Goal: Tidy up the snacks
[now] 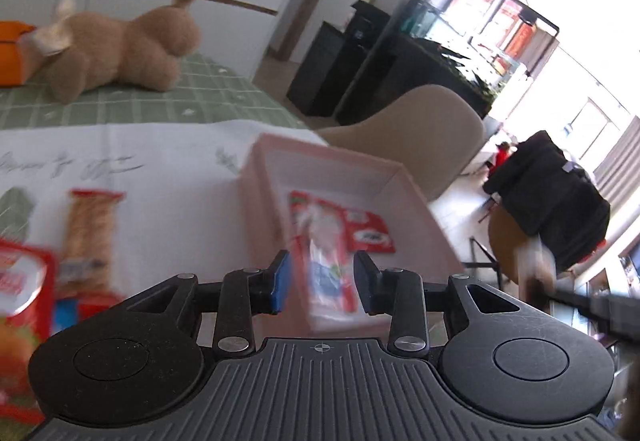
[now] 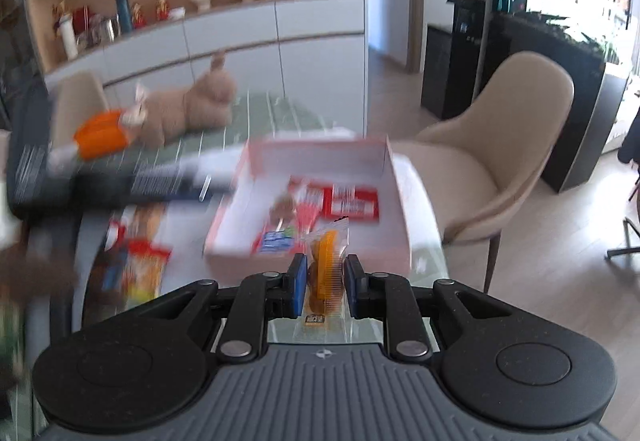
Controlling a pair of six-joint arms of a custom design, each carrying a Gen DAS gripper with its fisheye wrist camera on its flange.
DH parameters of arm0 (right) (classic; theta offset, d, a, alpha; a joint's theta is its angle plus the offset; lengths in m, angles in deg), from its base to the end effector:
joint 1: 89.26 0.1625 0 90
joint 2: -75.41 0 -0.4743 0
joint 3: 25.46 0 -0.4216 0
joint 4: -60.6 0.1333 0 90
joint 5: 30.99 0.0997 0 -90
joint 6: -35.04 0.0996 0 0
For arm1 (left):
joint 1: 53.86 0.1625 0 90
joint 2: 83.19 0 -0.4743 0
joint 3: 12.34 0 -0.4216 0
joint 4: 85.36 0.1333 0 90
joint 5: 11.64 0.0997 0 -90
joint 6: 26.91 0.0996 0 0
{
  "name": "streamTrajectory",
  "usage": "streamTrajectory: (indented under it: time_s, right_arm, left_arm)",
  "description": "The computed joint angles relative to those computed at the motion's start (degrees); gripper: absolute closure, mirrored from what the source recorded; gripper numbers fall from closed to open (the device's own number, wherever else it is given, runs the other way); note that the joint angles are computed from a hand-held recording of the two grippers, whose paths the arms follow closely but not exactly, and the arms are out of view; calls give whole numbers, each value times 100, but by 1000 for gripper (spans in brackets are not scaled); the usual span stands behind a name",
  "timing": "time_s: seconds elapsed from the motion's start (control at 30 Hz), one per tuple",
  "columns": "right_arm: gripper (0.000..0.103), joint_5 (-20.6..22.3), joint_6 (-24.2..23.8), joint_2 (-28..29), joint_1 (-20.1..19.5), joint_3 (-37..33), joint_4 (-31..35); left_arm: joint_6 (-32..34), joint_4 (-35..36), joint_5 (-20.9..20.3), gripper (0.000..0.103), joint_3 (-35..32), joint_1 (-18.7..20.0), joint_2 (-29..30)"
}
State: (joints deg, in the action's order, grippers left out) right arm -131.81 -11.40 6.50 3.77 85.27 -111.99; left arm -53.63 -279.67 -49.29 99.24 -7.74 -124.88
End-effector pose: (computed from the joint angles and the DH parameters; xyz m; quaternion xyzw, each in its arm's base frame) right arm 0.1474 -0.6173 0.3149 0.3606 -0.8613 0.2895 0.2104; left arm -0.2739 -0.5909 0.0882 -0.0012 0.8671 -0.4602 0.1905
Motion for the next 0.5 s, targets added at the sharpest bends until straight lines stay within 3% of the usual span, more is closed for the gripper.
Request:
streamTrajectory:
  time_s: [0.1, 0.17, 0.23, 0.3, 0.37, 0.5]
  right_arm:
    - [82, 330, 259, 479, 84, -576, 181]
    - [68, -13, 535, 876, 232, -992, 393]
    - [63, -56, 506, 1114, 346, -1145, 534]
    - [60, 21, 255, 1247, 459, -1112, 753]
    - [50, 57, 93, 1416, 585, -1082, 1037]
    - [46, -41, 282, 1962, 850, -1157, 1493]
  left_arm:
    - [-656, 268, 496, 65, 448, -133, -221]
    - [-1486, 989, 880, 65, 727, -224, -434]
    - [-2375, 1932, 1083, 65, 1005, -328, -718]
    - [-3351, 3033, 1150, 65, 1204, -403, -1011]
    - [-4217, 4016, 1067, 65, 1356, -468, -1289]
    - [-5063, 4799, 883, 66, 1663, -649, -1675]
